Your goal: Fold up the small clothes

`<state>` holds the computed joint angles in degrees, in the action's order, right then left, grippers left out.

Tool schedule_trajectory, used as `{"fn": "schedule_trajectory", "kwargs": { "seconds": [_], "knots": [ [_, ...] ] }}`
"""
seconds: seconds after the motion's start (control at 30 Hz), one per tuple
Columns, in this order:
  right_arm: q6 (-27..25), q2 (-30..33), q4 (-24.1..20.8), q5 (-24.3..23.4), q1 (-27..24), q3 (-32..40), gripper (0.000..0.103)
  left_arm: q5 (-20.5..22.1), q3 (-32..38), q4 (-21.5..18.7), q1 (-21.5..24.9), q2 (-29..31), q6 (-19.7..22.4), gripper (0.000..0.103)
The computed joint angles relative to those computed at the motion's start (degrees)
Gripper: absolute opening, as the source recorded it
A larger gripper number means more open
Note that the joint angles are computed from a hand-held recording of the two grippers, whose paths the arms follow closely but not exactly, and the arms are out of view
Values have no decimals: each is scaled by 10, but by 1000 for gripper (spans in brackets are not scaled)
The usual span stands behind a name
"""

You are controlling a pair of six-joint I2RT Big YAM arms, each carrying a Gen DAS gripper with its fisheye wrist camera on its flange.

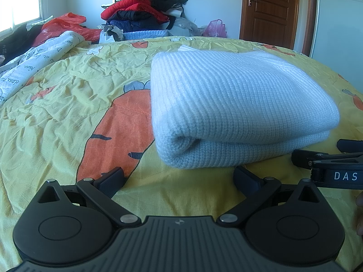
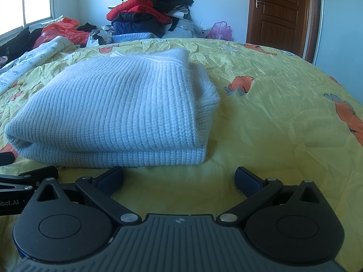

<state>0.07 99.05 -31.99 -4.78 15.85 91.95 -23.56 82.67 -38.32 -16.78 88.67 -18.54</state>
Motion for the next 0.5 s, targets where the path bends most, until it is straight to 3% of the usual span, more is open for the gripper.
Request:
{"fn": "schedule_trajectory", "kwargs": {
  "seconds": [0.5],
  "knots": [
    [4,-1,-1,-1,1,1,103,-5,4,-9,-1,2,-11,103]
  ]
}}
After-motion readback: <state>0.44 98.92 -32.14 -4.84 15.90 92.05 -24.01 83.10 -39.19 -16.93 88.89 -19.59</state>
